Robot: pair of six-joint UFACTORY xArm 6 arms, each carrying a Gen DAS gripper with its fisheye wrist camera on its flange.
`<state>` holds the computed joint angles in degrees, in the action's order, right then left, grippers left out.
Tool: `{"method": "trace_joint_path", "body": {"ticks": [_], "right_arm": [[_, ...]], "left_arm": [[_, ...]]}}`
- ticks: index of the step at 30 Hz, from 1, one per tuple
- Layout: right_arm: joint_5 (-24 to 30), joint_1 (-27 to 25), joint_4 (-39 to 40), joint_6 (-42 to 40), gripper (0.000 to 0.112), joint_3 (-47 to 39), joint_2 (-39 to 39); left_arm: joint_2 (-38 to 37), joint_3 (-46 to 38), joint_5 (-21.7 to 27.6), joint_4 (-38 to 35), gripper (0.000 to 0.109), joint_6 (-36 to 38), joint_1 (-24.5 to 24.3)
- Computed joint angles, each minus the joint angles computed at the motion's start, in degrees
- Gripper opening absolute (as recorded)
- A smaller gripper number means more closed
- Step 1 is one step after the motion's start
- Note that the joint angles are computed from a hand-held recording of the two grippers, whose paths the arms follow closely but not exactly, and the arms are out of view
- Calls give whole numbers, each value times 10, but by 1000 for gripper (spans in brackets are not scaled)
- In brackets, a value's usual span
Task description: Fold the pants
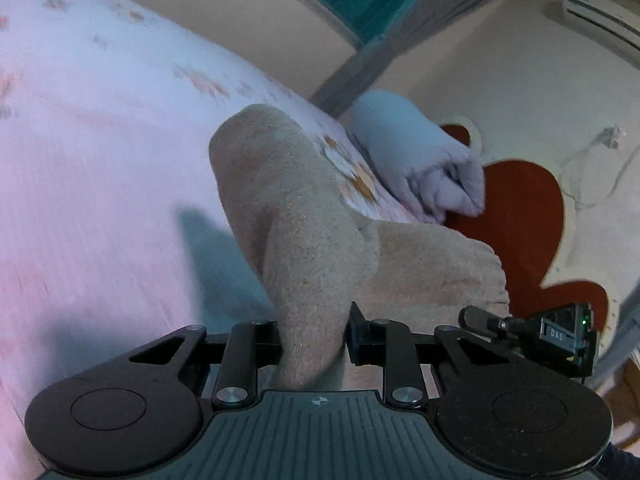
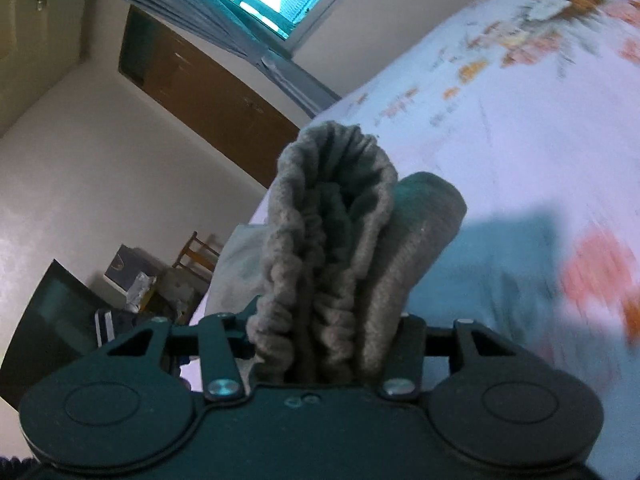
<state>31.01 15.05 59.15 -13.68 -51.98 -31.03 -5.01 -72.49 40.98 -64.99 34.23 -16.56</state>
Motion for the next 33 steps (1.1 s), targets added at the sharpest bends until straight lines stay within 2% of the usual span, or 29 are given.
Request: {"method": "trace_joint_path", "body": {"ticks": [3, 6, 8, 9, 10, 12, 14, 16, 17, 18, 19, 21, 24, 25, 27, 29, 30, 31, 33], "right_arm": [[26, -25, 71, -76, 40, -98, 116], [44, -34, 86, -100, 40, -183, 218], [55, -42, 57, -74, 43, -232, 281], [48, -41, 8, -30, 52, -240, 298], [42, -44, -24, -10, 69, -236, 313], [33, -56, -16, -6, 64, -210, 316], [37, -67, 42, -75, 64, -179, 289], [28, -71, 32, -96, 67, -139, 246], [19, -73, 13, -84, 70, -115, 217], [-6, -70, -26, -50, 78, -94, 194], [-44, -65, -80, 1, 81, -67, 167], [-114, -48, -182, 92, 81, -23, 116], [-162, -15, -352, 238, 83, -7, 91], [-167, -6, -412, 281, 87, -11, 96], [-135, 7, -532, 356, 88, -27, 110], [-46, 15, -652, 425, 88, -54, 129], [-25, 17, -696, 463, 92, -60, 137], [-24, 16, -716, 505, 96, -57, 138], [-23, 10, -697, 539, 96, -47, 128]], "left_arm": [[74, -91, 8, 34, 26, -16, 22], [162, -186, 5, 81, 26, -53, 34], [220, -240, 9, 132, 26, -90, 37], [242, -255, 9, 155, 35, -110, 38], [258, -251, 1, 158, 55, -107, 39], [252, -222, -7, 94, 58, -37, 42], [229, -186, -20, 45, 65, 12, 46], [192, -143, -38, 48, 80, 46, 50], [171, -121, -69, 75, 85, 38, 45], [149, -97, -102, 114, 92, 19, 39], [124, -70, -140, 147, 92, 19, 31], [80, -19, -208, 198, 93, 8, 15], [46, 26, -285, 377, 95, -120, -9], [43, 34, -301, 437, 96, -162, -14], [28, 57, -306, 557, 96, -254, -5], [29, 66, -278, 677, 97, -338, -2], [28, 75, -281, 715, 102, -372, -1], [26, 84, -289, 729, 103, -412, 3], [25, 77, -266, 685, 103, -421, 7]]}}
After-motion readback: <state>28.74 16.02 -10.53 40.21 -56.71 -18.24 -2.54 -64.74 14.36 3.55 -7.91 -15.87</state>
